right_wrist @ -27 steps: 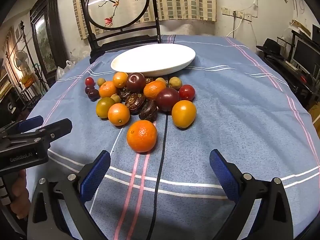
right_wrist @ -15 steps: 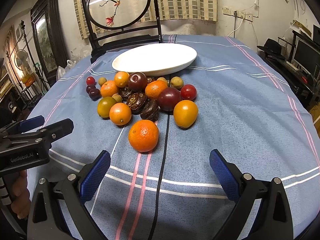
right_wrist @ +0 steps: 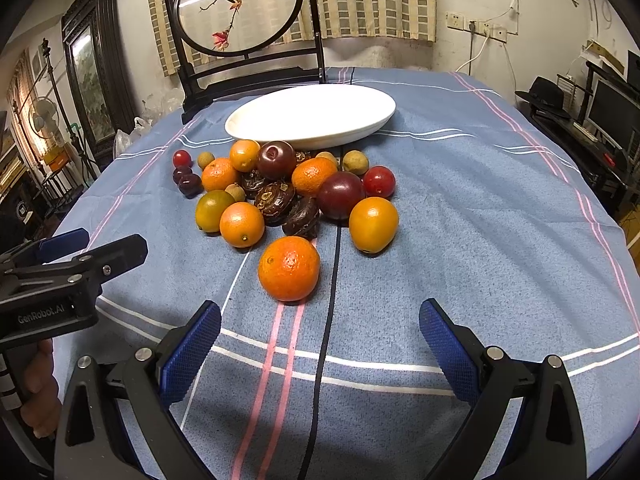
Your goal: Organize fruits
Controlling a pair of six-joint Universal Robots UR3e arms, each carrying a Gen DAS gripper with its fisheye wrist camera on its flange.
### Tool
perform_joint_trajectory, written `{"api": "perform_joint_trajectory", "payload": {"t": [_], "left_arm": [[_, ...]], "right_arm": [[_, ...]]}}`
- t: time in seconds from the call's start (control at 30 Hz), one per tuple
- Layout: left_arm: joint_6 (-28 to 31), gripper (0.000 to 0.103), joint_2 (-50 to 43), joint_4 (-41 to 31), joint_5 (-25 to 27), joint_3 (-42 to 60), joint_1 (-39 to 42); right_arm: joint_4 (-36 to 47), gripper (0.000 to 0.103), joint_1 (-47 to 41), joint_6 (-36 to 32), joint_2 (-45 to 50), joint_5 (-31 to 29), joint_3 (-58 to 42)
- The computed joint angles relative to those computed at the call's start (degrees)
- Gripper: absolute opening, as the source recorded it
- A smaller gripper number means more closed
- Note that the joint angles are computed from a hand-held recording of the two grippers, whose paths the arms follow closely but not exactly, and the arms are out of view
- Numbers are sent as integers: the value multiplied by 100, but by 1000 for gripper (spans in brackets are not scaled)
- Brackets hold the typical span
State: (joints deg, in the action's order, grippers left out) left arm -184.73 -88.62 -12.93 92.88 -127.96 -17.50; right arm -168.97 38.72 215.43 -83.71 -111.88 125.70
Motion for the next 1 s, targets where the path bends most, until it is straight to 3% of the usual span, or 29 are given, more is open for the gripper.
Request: {"api": "perform_joint_trajectory", "payload": {"t": [0.63,0.77,0.87,1.0], "left_arm": [[40,99,2,158,55,-105,-9],[127,99,-6,210,72,-165,94],[267,99,-76,486,244,-253,115],[319,99,-82,409,84,-287,337]], "right_arm": [[37,99,32,-67,125,82,-107],[-139,99,-285,-235,109,807,-35],[146,91,-364,-436,286,994,-333],[487,82,-515,-577,549,1102,-749]]}}
